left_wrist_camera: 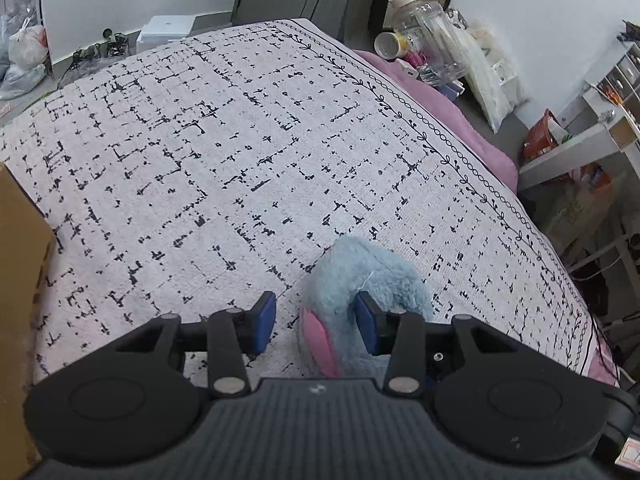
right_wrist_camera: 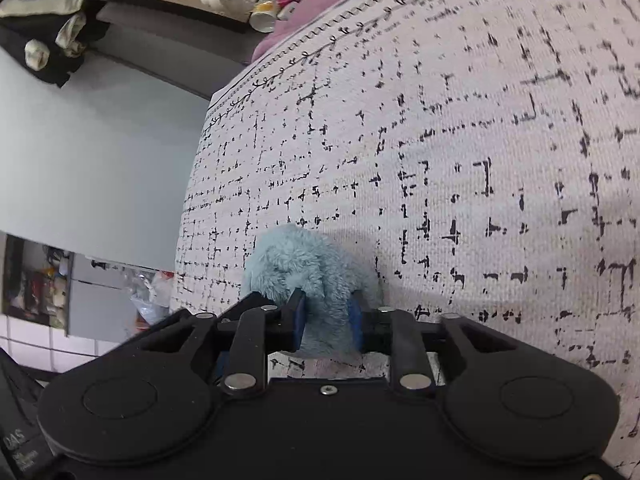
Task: Organize soft objects
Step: 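Grasp the grey fluffy plush with the right gripper while the left gripper grasps its pink ear, then carry the grey plush into the cardboard box with both grippers and release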
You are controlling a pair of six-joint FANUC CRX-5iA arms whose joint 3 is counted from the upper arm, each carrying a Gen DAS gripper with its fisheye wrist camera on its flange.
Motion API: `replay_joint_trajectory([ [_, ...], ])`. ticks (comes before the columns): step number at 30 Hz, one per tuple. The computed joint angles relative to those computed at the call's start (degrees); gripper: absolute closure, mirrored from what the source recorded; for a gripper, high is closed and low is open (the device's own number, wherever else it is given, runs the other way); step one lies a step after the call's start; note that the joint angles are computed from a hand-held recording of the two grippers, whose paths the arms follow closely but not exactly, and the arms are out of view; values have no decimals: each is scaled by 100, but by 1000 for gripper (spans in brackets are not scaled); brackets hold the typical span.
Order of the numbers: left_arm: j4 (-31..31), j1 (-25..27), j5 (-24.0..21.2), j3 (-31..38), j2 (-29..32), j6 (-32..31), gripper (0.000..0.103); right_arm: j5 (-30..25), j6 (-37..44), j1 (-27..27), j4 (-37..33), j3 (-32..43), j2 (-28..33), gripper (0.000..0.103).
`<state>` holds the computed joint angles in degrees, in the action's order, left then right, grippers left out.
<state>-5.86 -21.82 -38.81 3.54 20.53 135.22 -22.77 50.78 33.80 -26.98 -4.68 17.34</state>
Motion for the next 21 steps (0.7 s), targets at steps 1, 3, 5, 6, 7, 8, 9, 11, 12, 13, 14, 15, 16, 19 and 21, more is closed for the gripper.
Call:
replay_joint_trajectory([
  [1, 164, 29, 95, -60, 13, -101, 76, 5, 85, -32, -129, 25, 16, 72],
  [3, 446, 68, 131, -97, 75, -281, 81, 12, 51, -49, -119, 46, 55, 71],
  [5, 323, 28, 41, 4, 143, -174, 82, 12, 70, -71, -193, 96, 108, 70],
  [6, 262, 12, 27, 35, 159, -120, 82, 41, -29, -41, -98, 106, 134, 70],
  [7, 258, 11, 38, 41, 169, -93, 82, 92, -152, -7, 41, 90, 154, 70],
  [8, 277, 17, 61, 35, 177, -83, 82, 125, -246, 23, 140, 74, 158, 71],
  [9, 293, 25, 85, 22, 181, -69, 83, 157, -332, 45, 237, 66, 179, 71],
  [11, 398, 60, 163, -36, 182, -105, 83, 307, -623, 121, 550, -15, 196, 72],
  [12, 435, 68, 188, -45, 188, -129, 83, 384, -735, 158, 715, -59, 194, 73],
  [13, 423, 66, 188, -28, 198, -142, 83, 455, -884, 202, 903, -104, 188, 74],
  [14, 409, 61, 177, -11, 201, -161, 83, 516, -1019, 240, 1067, -155, 172, 75],
  [15, 399, 57, 159, 4, 200, -179, 84, 568, -1131, 273, 1188, -209, 146, 75],
  [16, 406, 55, 148, -3, 183, -202, 84, 610, -1234, 299, 1291, -262, 118, 77],
  [19, 552, 70, 271, -177, 53, -335, 85, 782, -1794, 419, 1828, -517, -5, 81],
  [21, 634, 75, 344, -303, -55, -416, 85, 894, -2271, 519, 2298, -725, -110, 81],
])
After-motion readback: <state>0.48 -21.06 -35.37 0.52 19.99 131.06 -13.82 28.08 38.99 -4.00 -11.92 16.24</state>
